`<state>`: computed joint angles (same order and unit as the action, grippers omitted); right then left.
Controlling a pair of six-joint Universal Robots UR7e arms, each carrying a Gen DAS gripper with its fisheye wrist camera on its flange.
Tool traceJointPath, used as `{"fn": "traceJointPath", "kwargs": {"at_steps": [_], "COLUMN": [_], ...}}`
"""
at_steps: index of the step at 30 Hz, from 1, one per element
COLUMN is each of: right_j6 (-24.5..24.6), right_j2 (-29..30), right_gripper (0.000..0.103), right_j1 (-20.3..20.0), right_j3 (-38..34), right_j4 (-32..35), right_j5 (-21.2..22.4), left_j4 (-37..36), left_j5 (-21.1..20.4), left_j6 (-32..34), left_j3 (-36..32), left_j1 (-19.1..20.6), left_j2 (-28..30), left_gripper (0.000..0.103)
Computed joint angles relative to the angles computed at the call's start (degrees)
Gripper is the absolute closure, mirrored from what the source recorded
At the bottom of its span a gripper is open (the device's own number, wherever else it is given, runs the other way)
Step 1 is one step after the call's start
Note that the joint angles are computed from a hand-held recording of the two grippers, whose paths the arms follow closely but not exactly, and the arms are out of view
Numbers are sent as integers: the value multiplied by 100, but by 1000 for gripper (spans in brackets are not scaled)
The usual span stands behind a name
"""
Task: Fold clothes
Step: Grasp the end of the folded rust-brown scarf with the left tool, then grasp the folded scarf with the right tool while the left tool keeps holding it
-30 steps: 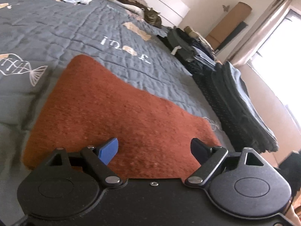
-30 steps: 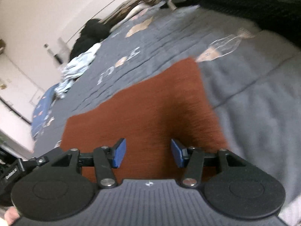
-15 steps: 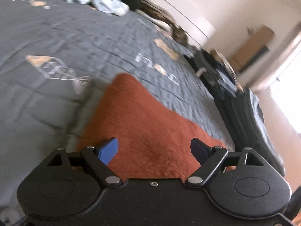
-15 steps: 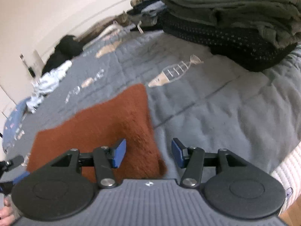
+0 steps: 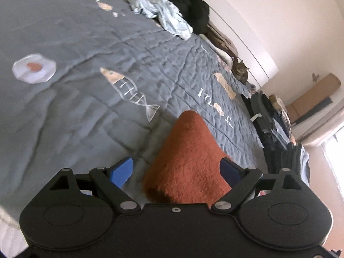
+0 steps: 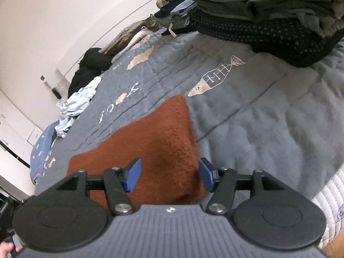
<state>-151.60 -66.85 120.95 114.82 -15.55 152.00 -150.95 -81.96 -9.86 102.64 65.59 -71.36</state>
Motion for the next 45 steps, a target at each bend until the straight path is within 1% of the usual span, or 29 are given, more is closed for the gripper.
{"fn": "traceJointPath", "kwargs": {"at_steps": [2, 6, 9, 10, 12, 16, 23, 26, 29, 30, 31, 32, 33, 36, 38, 41, 44, 45], "right_j6": [-10, -204, -105, -60, -17, 65, 110, 65, 25, 18, 10, -2, -14, 40, 94, 154, 161, 165], "right_j2": [-33, -39, -35, -34, -45, -91, -174, -216, -224, -221, -223, -231, -239, -270, -301, -334, -312, -301], "right_gripper": [43, 42, 41, 41, 41, 40, 40, 39, 39, 39, 39, 39, 39, 39, 39, 38, 38, 38], "right_j1": [18, 85, 79, 75, 67, 35, -54, -80, -102, -110, -116, -122, -127, -145, -159, -176, -181, -181], "right_j3": [35, 62, 70, 72, 91, 155, 259, 296, 295, 288, 286, 291, 296, 324, 355, 391, 371, 360], "right_j4": [-96, -283, -224, -197, -163, -105, -47, -123, -153, -151, -161, -186, -212, -243, -265, -288, -252, -231], "right_j5": [-39, 44, 72, 78, 106, 138, 103, 10, -109, -145, -177, -205, -234, -258, -280, -322, -345, -357], "left_j4": [81, 180, 315, 300, 229, 160, -164, -296, -495, -529, -561, -565, -569, -657, -743, -326, -376, -412], "left_j5": [-154, -111, -214, -333, -443, -445, -342, -321, -220, -218, -217, -231, -293, -425, -493, -376, -418, -438], "left_j6": [-152, -59, -393, -520, -731, -1045, -811, -666, -579, -589, -601, -629, -670, -651, -588, -723, -703, -671], "left_j3": [38, 190, 132, 105, 66, 22, 45, 67, 137, 149, 161, 157, 151, 190, 238, 112, 110, 113], "left_j1": [68, 92, 144, 185, 243, 297, 202, 163, 112, 116, 121, 136, 162, 181, 174, 172, 170, 167], "left_j2": [-44, -108, -2, 55, 172, 346, 563, 638, 684, 685, 686, 684, 680, 646, 615, 689, 717, 720], "left_gripper": [16, 16, 16, 16, 16, 16, 18, 21, 27, 32, 42, 49, 61, 72, 72, 67, 66, 63]}}
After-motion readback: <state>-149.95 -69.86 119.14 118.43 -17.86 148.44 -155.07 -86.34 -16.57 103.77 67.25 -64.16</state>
